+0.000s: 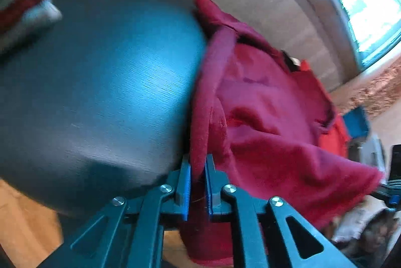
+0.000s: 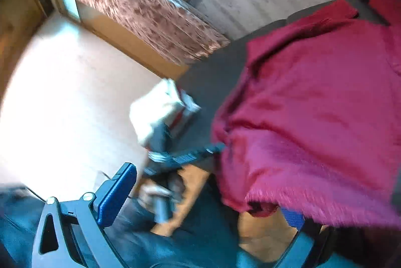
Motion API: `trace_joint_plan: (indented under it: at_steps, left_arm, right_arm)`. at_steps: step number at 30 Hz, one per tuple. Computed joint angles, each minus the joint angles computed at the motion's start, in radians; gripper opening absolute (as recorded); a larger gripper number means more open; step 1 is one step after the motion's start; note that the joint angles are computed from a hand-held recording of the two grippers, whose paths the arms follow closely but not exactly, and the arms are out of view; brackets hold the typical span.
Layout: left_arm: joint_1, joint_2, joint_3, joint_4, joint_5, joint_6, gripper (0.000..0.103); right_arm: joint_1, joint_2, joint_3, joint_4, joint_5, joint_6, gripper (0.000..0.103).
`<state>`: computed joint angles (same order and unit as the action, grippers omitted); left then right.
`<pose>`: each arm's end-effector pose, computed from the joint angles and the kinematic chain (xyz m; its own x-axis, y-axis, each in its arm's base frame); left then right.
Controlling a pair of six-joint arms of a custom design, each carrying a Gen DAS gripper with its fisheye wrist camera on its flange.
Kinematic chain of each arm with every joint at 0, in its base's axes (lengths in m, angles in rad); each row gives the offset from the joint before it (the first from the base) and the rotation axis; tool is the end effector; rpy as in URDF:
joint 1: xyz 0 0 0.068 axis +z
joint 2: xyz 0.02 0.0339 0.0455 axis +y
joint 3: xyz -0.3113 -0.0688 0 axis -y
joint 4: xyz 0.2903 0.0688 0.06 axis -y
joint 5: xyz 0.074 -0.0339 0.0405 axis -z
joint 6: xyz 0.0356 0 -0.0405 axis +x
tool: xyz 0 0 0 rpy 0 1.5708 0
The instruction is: Fold clothes
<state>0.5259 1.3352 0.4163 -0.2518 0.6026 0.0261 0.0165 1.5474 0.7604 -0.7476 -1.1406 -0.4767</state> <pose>0.1930 0.0887 0.1267 -0.8021 -0.4407 -0.4030 -0.2018 0.8351 -0.5117 0.2628 0.0367 0.1727 -0.8696 -0.2057 -0.4489 -0.4938 0.3625 0.7904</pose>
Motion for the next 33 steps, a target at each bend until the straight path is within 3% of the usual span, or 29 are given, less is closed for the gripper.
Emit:
trace_joint_plan:
  at_steps: [2,4,8,12,15,18,20,21,24,26,28,30,31,32,33]
  left_arm:
    - [0.065,0.013,0.011,-0.012,0.006,0.015,0.008]
    - [0.133,0.039,0.030,-0.016,0.014,0.019,0.008]
    - [0.197,0.063,0.075,-0.077,0.062,0.063,0.008]
    - [0.152,0.055,0.070,-0.051,-0.033,0.039,0.010]
    - [0.117,0.034,0.044,-0.024,-0.065,0.010,0.011]
    - [0.075,0.006,0.040,-0.032,-0.102,0.005,0.011]
    - [0.043,-0.017,0.038,-0.037,-0.130,-0.009,0.013]
    - [0.040,-0.026,0.040,-0.045,-0.138,-0.003,0.014]
    - [0.033,-0.073,0.036,-0.066,-0.160,0.002,0.016]
    - [0.052,-0.116,0.032,-0.065,-0.163,0.005,0.019]
    - [0.092,-0.149,0.034,-0.051,-0.155,0.023,0.025]
    - [0.087,-0.213,0.024,-0.032,-0.167,0.013,0.030]
    - [0.059,-0.224,0.025,-0.017,-0.193,0.012,0.038]
    - [0.032,-0.234,0.026,-0.003,-0.220,0.012,0.045]
    - [0.003,-0.242,0.028,0.012,-0.248,0.013,0.046]
  right_arm:
    - [0.018,0.080,0.069,-0.203,-0.051,-0.127,0.103]
    - [0.030,0.128,0.069,-0.321,-0.016,-0.288,0.103]
    - [0.051,0.158,-0.037,-0.279,0.201,-0.260,0.103]
    - [0.063,0.151,-0.136,-0.213,0.388,-0.231,0.103]
    - [0.011,0.127,-0.156,-0.239,0.456,-0.256,0.103]
    - [-0.070,0.013,-0.137,-0.315,0.517,-0.278,0.103]
    - [-0.090,-0.072,-0.107,-0.317,0.452,-0.300,0.103]
    - [-0.082,-0.107,-0.095,-0.287,0.414,-0.288,0.103]
    - [0.016,-0.211,-0.123,0.069,0.376,-0.127,0.103]
    - [0.154,-0.179,-0.154,0.411,0.481,0.026,0.103]
    - [0.243,-0.062,-0.126,0.626,0.616,0.131,0.103]
    - [0.293,0.085,-0.058,0.777,0.768,0.204,0.103]
    - [0.324,0.175,-0.004,0.837,0.847,0.228,0.103]
    - [0.336,0.219,0.032,0.851,0.894,0.236,0.103]
    - [0.343,0.270,0.071,0.864,0.939,0.241,0.103]
